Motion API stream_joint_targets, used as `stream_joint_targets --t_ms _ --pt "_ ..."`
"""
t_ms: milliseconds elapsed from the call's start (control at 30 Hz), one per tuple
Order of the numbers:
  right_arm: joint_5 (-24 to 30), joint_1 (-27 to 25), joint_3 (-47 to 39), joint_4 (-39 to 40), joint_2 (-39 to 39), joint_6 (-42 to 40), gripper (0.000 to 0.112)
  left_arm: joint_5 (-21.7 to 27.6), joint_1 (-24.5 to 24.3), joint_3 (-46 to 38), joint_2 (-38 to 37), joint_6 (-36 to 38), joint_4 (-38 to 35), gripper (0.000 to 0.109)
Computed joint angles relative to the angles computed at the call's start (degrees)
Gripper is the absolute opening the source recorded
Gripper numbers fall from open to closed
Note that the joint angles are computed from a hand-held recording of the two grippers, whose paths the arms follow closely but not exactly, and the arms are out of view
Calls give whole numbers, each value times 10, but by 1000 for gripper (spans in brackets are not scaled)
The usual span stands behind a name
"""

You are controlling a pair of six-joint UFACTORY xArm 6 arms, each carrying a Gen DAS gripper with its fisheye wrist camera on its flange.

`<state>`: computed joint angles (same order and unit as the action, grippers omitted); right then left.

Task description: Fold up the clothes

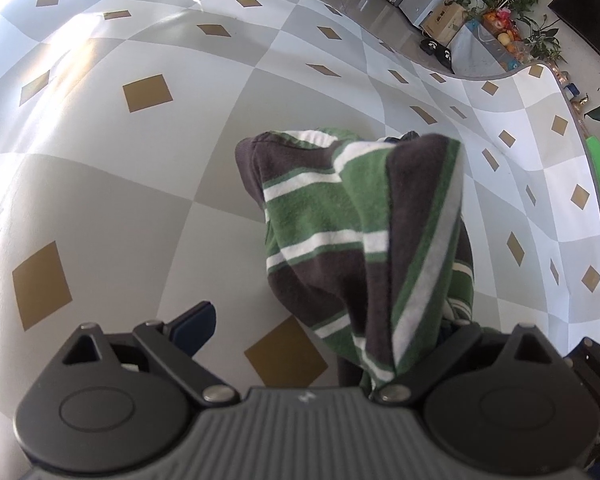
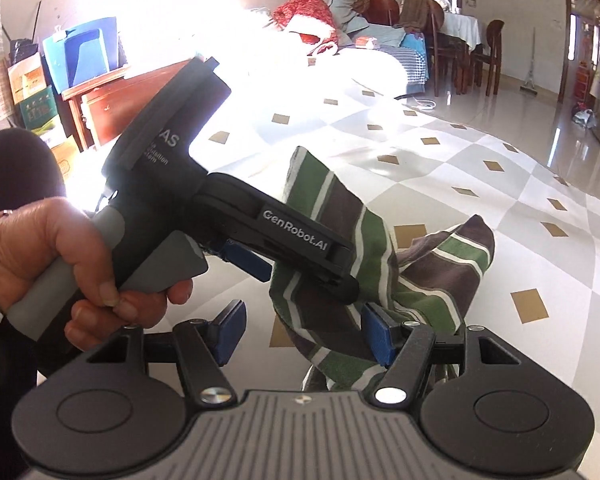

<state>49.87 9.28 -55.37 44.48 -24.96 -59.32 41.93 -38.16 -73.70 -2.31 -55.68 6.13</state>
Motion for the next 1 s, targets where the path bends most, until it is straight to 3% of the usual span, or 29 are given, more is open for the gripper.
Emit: stream_joint_targets --t_ms 333,533,833,1000 --pt "6 -42 -8 10 -7 155 64 -5 -1 8 -7 -21 18 99" --pt "29 -74 -7 44 -12 194 64 -3 -1 8 -6 -16 23 99" --pt "-60 -47 11 -31 0 288 64 -3 -2 8 -1 -27 31 103" --pt "-89 -36 8 -11 23 309 64 -3 -2 8 -1 -23 37 103"
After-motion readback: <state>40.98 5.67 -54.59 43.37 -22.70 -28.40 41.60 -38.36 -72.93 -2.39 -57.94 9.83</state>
